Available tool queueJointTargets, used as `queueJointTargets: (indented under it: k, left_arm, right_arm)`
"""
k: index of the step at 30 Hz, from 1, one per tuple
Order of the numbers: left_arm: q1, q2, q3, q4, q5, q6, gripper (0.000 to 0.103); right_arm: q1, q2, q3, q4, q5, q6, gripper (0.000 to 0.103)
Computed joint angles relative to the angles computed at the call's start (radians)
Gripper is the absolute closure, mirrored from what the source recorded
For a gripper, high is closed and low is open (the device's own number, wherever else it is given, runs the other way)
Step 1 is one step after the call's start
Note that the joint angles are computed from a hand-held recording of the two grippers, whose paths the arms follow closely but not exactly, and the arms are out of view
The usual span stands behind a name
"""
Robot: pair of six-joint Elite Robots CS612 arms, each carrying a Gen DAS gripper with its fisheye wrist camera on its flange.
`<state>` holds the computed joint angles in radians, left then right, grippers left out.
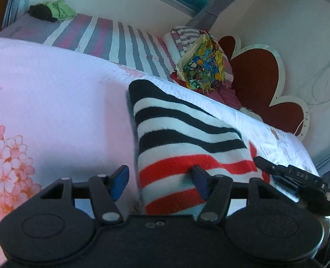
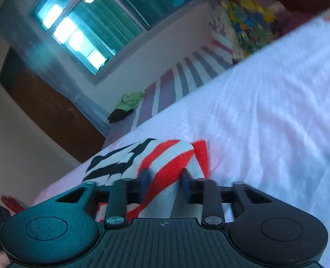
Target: Fold small clothes
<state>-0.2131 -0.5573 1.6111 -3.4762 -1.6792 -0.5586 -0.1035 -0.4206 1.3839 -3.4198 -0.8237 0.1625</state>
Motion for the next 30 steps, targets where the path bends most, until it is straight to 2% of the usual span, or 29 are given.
queueJointTargets:
  k: [2, 3, 4, 5, 7, 9, 11, 13, 15, 17, 19, 20, 21, 22, 24, 25, 27, 30]
  left_arm:
    - [-0.011, -0.010, -0.001, 0.031, 0.034, 0.043, 0.040]
    - [-0.021, -0.018, -0.001, 0.060, 0.074, 0.091, 0.040]
    - [-0.035, -0.026, -0.001, 0.089, 0.125, 0.138, 0.039]
    - [-0.050, -0.031, -0.005, 0.119, 0.179, 0.175, 0.038]
    - [-0.065, -0.033, -0.014, 0.154, 0.223, 0.208, 0.038]
    - [-0.076, -0.032, -0.015, 0.157, 0.264, 0.247, 0.035]
    - [-0.076, -0.039, -0.010, 0.159, 0.266, 0.258, 0.036]
    - [-0.077, -0.053, 0.012, 0.116, 0.266, 0.272, 0.042]
    - [-0.079, -0.059, 0.027, 0.047, 0.267, 0.282, 0.043]
    - [-0.076, -0.051, 0.008, 0.017, 0.229, 0.292, 0.043]
    - [-0.069, -0.042, -0.030, 0.078, 0.139, 0.303, 0.043]
    - [-0.069, -0.038, -0.051, 0.158, 0.118, 0.317, 0.041]
    - [-0.073, -0.032, -0.065, 0.210, 0.128, 0.327, 0.042]
    - [-0.078, -0.028, -0.067, 0.220, 0.142, 0.336, 0.041]
    - [-0.082, -0.040, -0.049, 0.198, 0.158, 0.319, 0.043]
    - [-0.083, -0.049, -0.024, 0.146, 0.157, 0.304, 0.043]
    - [-0.084, -0.068, 0.035, 0.044, 0.147, 0.289, 0.043]
    - [-0.103, -0.096, 0.135, -0.068, 0.189, 0.277, 0.044]
  right_arm:
    - [0.016, -0.019, 0.041, -0.084, -0.085, -0.160, 0.094]
    - [0.027, -0.023, 0.056, -0.120, -0.136, -0.248, 0.094]
    - [0.035, -0.028, 0.066, -0.126, -0.166, -0.320, 0.094]
    - [0.042, -0.029, 0.064, -0.090, -0.190, -0.353, 0.094]
    - [0.049, -0.022, 0.039, 0.002, -0.217, -0.345, 0.093]
    - [0.047, -0.016, 0.026, 0.019, -0.219, -0.302, 0.093]
    - [0.044, -0.032, 0.032, 0.047, -0.206, -0.289, 0.093]
    - [0.038, -0.040, 0.043, -0.020, -0.207, -0.232, 0.080]
    - [0.029, -0.049, 0.054, -0.075, -0.188, -0.219, 0.080]
    - [0.030, -0.047, 0.027, -0.029, -0.164, -0.223, 0.080]
    - [0.037, -0.046, 0.000, 0.076, -0.164, -0.237, 0.080]
    - [0.050, -0.043, -0.023, 0.178, -0.205, -0.262, 0.080]
    - [0.056, -0.040, -0.035, 0.237, -0.223, -0.287, 0.079]
    - [0.053, -0.044, -0.035, 0.255, -0.213, -0.284, 0.079]
    - [0.044, -0.069, 0.008, 0.208, -0.215, -0.250, 0.079]
    - [0.034, -0.083, 0.042, 0.146, -0.192, -0.249, 0.079]
    - [0.012, -0.111, 0.115, 0.052, -0.137, -0.277, 0.079]
    - [-0.027, -0.162, 0.237, -0.040, -0.025, -0.348, 0.079]
